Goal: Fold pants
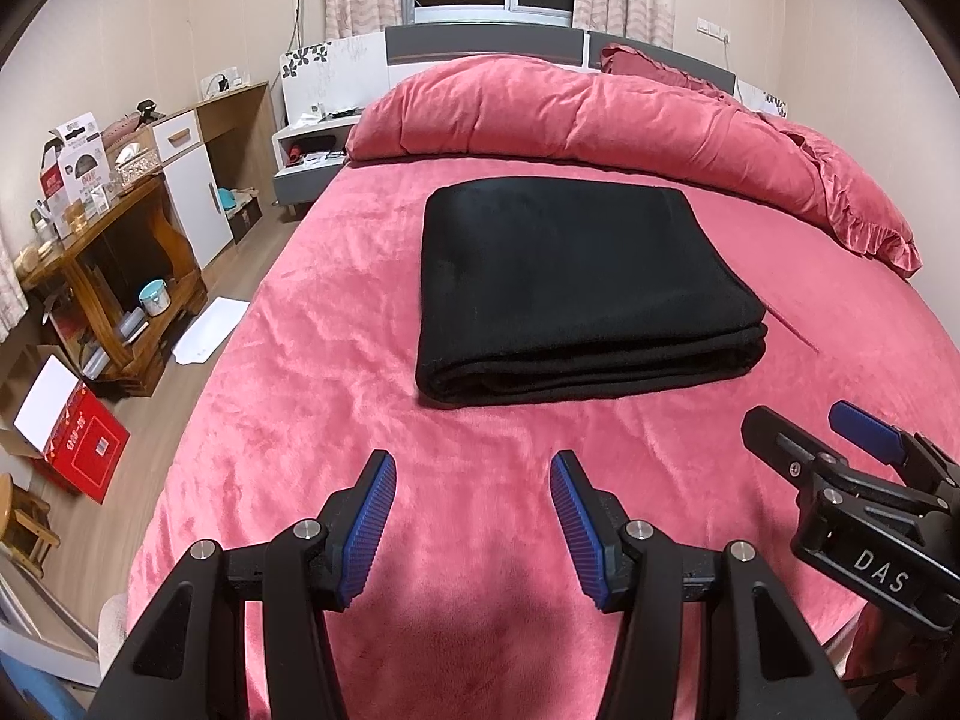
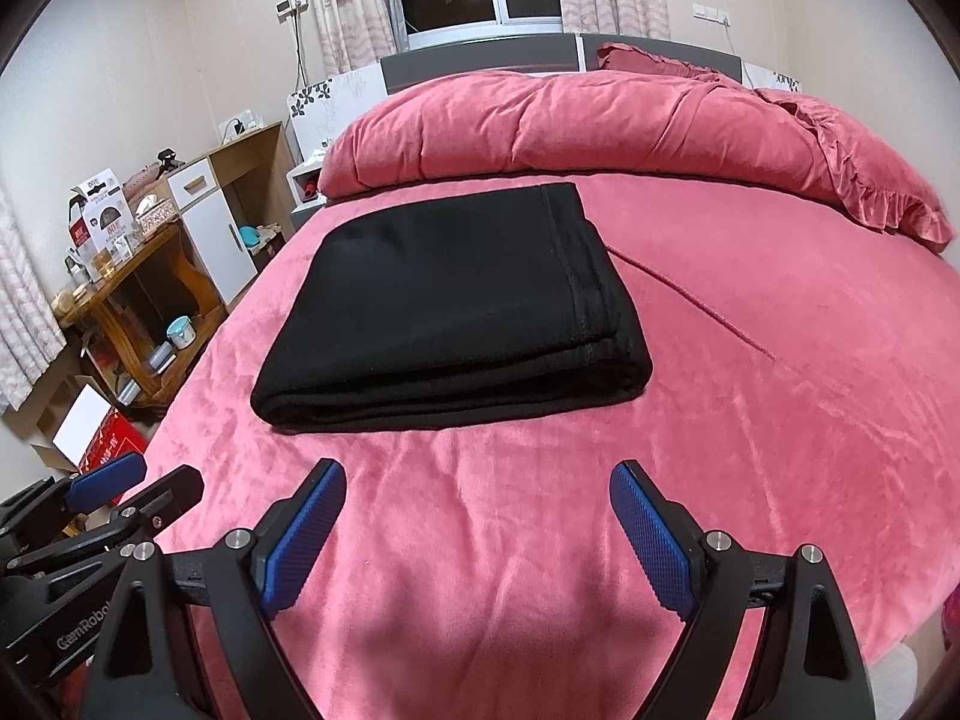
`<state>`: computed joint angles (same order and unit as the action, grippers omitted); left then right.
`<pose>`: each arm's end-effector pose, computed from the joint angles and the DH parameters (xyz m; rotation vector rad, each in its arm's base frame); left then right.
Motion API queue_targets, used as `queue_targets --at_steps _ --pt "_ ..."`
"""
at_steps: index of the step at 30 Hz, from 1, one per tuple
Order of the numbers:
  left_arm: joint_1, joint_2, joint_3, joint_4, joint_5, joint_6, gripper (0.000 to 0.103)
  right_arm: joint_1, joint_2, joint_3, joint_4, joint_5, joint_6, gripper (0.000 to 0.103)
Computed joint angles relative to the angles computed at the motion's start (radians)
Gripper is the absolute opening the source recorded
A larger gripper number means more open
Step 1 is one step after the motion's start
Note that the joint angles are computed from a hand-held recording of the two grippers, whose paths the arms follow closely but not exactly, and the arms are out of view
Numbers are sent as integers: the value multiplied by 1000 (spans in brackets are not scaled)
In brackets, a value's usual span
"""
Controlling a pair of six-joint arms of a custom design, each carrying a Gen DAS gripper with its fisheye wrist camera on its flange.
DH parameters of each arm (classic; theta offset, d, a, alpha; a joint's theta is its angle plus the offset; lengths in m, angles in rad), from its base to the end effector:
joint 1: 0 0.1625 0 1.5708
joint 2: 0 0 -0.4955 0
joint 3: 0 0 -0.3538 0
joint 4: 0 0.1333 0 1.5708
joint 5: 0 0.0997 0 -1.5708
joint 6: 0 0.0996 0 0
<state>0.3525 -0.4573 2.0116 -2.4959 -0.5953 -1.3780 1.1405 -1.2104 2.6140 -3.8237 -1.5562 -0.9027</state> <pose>-0.3930 -0.3745 -0.0763 0.1977 2.1645 -0.9066 -0.0336 -0.3963 0.2864 0.5887 -2.4106 0.8931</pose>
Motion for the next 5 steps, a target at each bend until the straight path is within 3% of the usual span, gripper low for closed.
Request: queue_targets --at_steps 5 --pt "10 3 -3 -5 -9 7 55 2 6 -11 12 -10 5 90"
